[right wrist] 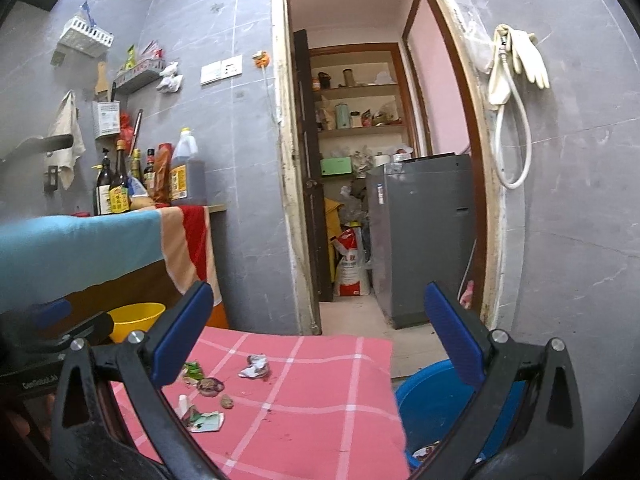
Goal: Collect trash
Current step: 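Move both tools back over the remaining trash on the table, then grasp the green wrapper with the left tool while the right tool grasps the white foil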
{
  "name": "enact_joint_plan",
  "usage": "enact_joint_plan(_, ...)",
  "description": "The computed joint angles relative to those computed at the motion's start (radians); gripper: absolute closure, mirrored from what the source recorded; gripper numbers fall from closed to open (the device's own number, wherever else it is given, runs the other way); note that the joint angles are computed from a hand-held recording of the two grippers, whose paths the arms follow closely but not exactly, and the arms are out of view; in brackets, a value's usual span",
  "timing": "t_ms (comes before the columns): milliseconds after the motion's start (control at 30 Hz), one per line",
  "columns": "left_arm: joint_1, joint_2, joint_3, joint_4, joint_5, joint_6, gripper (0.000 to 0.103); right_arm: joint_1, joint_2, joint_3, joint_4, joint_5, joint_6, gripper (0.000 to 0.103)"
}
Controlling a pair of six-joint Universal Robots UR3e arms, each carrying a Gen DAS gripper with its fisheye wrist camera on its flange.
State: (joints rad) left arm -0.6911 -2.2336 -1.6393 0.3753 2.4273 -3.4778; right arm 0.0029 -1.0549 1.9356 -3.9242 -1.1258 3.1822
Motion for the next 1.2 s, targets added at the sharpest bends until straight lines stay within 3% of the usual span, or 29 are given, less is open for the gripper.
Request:
enact_joint_plan(367, 0.072, -0.011, -0.082, 0.085, -0.038, 0.050, 0.002, 0.107, 0.128, -0.157, 0.083, -0.068, -0.050, 0.000)
enact_joint_plan(667, 0.171, -0.042, -0.089, 0.090, -0.146, 0.054, 0.002, 0.154, 0.230, -0.332, 0.240, -0.090, -0.096, 0.000)
enact_joint_plan(1067, 0.288, -0.033, -0.054, -0.118, -0.294, -0.060, 0.002, 0.203, 0.368, -0.653, 0.614, -0.156, -0.137, 0.004)
enact_joint_plan(1200, 0.310, -0.040, -0.019, -0.199, -0.344, -0.065, 0.004, 0.214, 0.402, -0.760, 0.759, -0.153, -0.165, 0.020)
